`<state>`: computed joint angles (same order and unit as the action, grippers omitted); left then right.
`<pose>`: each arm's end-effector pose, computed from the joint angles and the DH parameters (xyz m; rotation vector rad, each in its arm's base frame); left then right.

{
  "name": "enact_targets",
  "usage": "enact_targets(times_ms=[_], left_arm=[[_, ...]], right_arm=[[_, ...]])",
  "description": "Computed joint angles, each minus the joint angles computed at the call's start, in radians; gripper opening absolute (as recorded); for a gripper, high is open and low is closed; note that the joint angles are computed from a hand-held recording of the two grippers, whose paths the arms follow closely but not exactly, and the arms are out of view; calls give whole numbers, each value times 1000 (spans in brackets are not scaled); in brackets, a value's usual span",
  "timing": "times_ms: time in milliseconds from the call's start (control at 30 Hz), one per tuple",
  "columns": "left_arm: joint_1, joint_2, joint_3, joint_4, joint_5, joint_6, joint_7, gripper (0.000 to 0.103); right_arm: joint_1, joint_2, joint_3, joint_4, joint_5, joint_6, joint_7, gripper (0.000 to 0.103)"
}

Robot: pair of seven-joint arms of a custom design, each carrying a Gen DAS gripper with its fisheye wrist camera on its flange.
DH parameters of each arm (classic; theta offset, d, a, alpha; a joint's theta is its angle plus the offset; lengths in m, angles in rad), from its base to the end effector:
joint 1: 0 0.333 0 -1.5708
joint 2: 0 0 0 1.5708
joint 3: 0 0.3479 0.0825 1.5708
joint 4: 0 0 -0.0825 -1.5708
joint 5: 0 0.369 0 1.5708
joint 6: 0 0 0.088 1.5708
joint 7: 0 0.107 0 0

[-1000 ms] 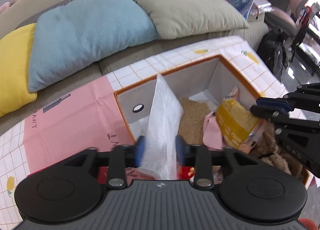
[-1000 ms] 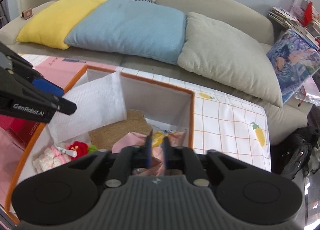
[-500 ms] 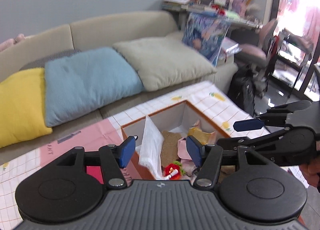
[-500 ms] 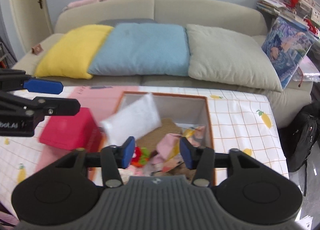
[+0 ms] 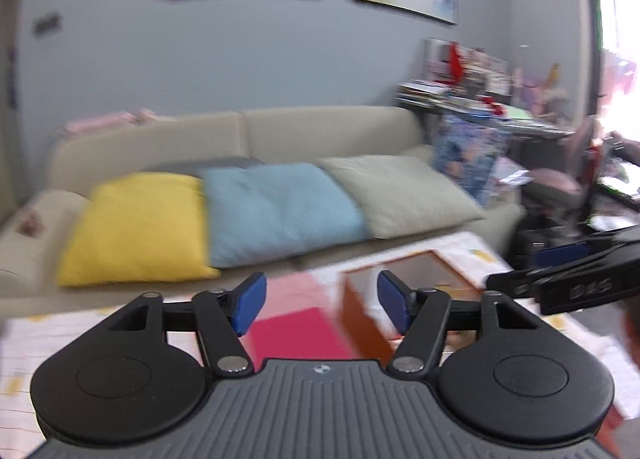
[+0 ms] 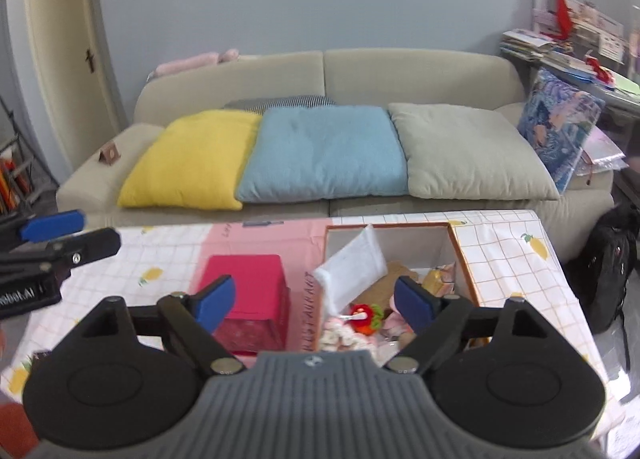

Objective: Organize soft objects

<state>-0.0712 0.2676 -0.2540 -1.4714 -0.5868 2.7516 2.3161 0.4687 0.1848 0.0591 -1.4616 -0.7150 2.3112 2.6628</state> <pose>0.6629 -0.1690 0.6809 -1.0808 2.0453 -1.2609 0.5744 0.3147 0.6891 -1.4437 1.8750 -0.8144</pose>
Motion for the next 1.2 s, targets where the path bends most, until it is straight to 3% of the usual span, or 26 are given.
enact_targets(times_ms=[67, 100, 200, 333, 400, 567, 633, 1200], left_arm=[[2, -44, 3, -73, -17, 95, 12, 83], [-7, -63, 15, -110, -7, 144, -12, 90], [-64, -103, 98, -196, 153, 223, -220, 95], [-27, -143, 94, -244, 159, 146, -317, 95], [-10, -158, 86, -275, 130, 149, -316, 96], [-32, -182, 142, -338, 407, 134, -530, 98], [-24, -193, 141, -357, 442, 107, -564, 98], [-17, -187, 119, -379, 491, 65, -584, 98]], right_arm=[[31, -3, 2, 2, -68, -16, 68, 93], [46, -5, 4, 0, -101, -23, 93, 94], [93, 8, 18, 19, -166, -97, 164, 100], [136, 23, 33, 16, -195, -143, 222, 100], [153, 37, 38, 22, -192, -170, 223, 100], [186, 50, 37, 7, -207, -214, 238, 100], [186, 41, 36, -19, -206, -204, 269, 100], [161, 48, 37, -61, -153, -190, 295, 100]])
